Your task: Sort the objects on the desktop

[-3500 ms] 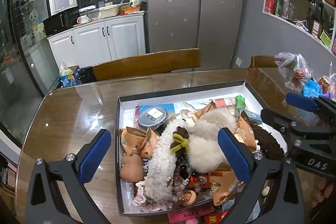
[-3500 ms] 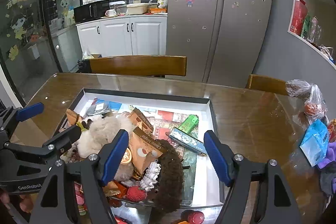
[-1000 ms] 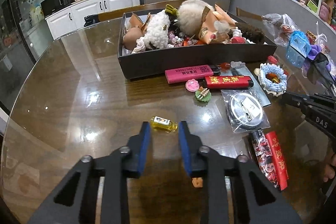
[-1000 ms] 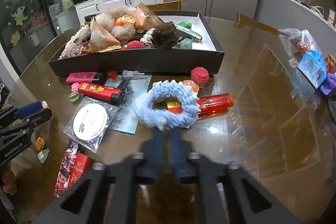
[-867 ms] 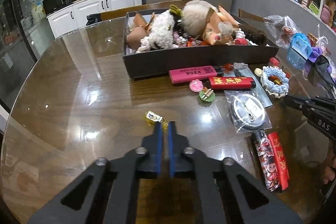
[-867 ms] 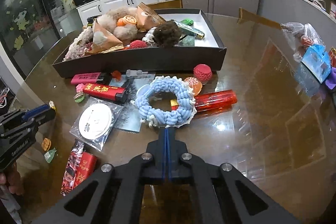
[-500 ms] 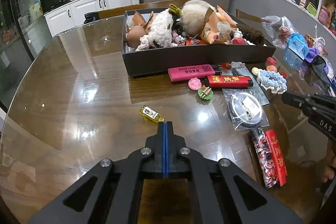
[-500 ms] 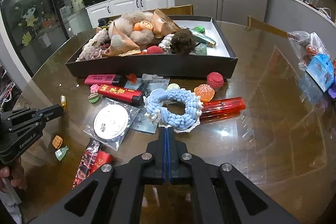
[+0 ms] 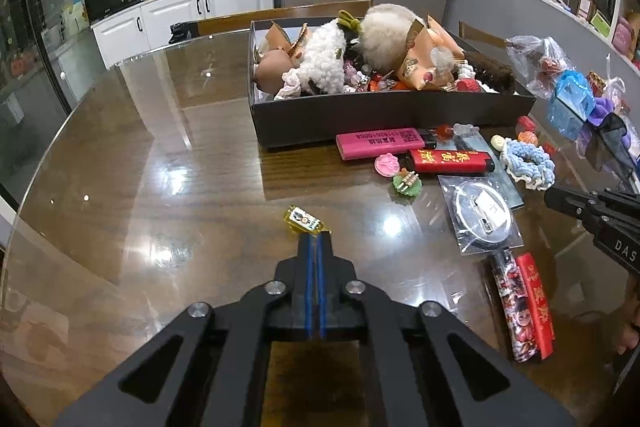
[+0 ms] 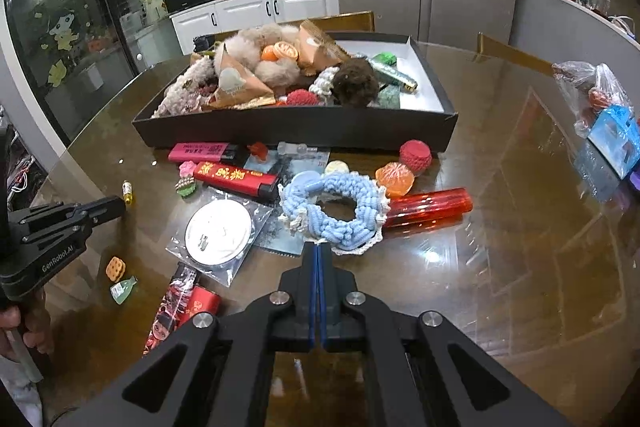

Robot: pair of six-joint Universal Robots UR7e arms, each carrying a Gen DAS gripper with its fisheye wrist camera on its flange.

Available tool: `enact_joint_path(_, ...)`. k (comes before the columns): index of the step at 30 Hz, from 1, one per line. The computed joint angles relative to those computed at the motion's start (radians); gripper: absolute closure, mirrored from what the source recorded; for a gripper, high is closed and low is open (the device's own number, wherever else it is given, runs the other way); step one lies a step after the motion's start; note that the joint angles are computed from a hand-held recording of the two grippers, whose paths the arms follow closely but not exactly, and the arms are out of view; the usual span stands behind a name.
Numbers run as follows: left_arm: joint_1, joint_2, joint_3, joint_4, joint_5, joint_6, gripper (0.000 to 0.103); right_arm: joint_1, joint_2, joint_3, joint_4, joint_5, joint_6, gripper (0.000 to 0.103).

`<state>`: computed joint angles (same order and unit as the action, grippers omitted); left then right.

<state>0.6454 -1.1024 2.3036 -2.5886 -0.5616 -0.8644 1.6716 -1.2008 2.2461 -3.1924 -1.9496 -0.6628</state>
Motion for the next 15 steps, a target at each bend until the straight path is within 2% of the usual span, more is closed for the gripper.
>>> enact_joint_path(1,0.001,0.002,0.000,-0.012,-0.003,0.011,0.084,0.000,0.003,0.000,-0.001,-0.004,0.001,0.103)
enact_joint_path(3,0.005,0.006,-0.003,-0.026,-0.012,0.031,0.048,0.000,0.004,0.002,0.004,-0.006,0.000,0.103)
enact_joint_path(4,0.007,0.008,-0.002,-0.040,-0.020,0.045,0.043,-0.001,0.006,0.001,0.003,-0.007,-0.002,0.103)
enact_joint_path(11,0.031,0.019,-0.021,-0.070,-0.032,0.127,0.037,-0.002,0.004,0.001,0.025,0.001,0.005,0.103)
enact_joint_path(15,0.047,0.019,-0.037,-0.045,-0.016,0.127,0.040,-0.003,0.004,-0.001,0.033,0.003,0.012,0.103)
